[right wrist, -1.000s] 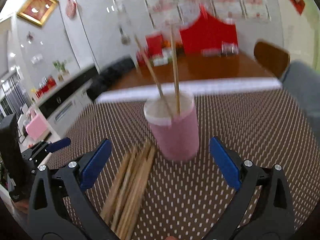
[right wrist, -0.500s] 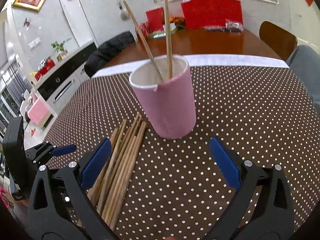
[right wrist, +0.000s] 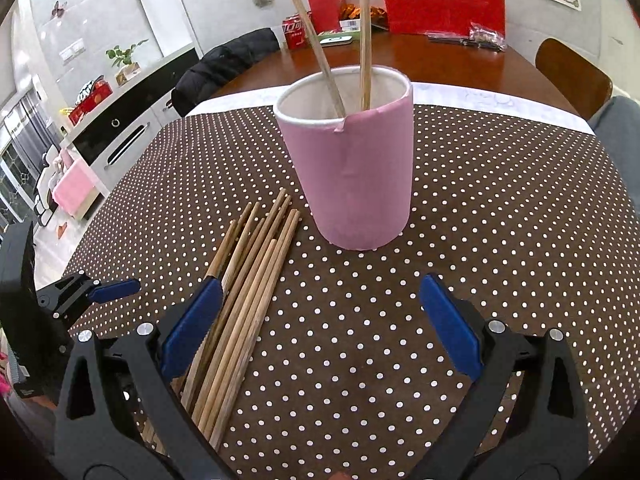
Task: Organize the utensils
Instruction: 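Lower both tools to the pile and close each on a chopstick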
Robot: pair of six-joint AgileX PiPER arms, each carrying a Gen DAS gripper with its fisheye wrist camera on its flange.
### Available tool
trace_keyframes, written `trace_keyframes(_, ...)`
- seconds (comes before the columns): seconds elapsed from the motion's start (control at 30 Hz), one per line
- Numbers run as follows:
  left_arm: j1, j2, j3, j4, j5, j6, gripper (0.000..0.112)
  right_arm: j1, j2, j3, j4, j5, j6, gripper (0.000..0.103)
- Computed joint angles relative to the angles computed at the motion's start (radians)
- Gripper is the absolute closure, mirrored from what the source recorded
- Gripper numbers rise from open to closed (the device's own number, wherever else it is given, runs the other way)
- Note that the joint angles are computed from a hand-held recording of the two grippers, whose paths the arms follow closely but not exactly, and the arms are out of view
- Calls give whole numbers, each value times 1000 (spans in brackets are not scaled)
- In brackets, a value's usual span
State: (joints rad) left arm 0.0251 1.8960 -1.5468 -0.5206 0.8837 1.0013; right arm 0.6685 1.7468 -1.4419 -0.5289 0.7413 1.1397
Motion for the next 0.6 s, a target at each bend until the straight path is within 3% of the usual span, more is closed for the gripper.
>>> trace_keyframes(0.13,23,-32,75,-81,-30,73,35,-3,1,4,11,3,-7,6)
trace_keyframes(0.2,41,-48,130,-138,-66,139,28,-8,2,6,19,-2,-12,6)
trace_keyframes(0.27,63,-6,78,-160,-2,109,25,-19,2,16,38,-25,-26,6)
trace_keyframes(0.43,31,24,40,-123,-17,76,19,-81,5,55,175,-150,-156,6)
trace_keyframes(0.6,-1,43,5,-96,-19,45,18,-119,40,-27,230,-122,-261,6)
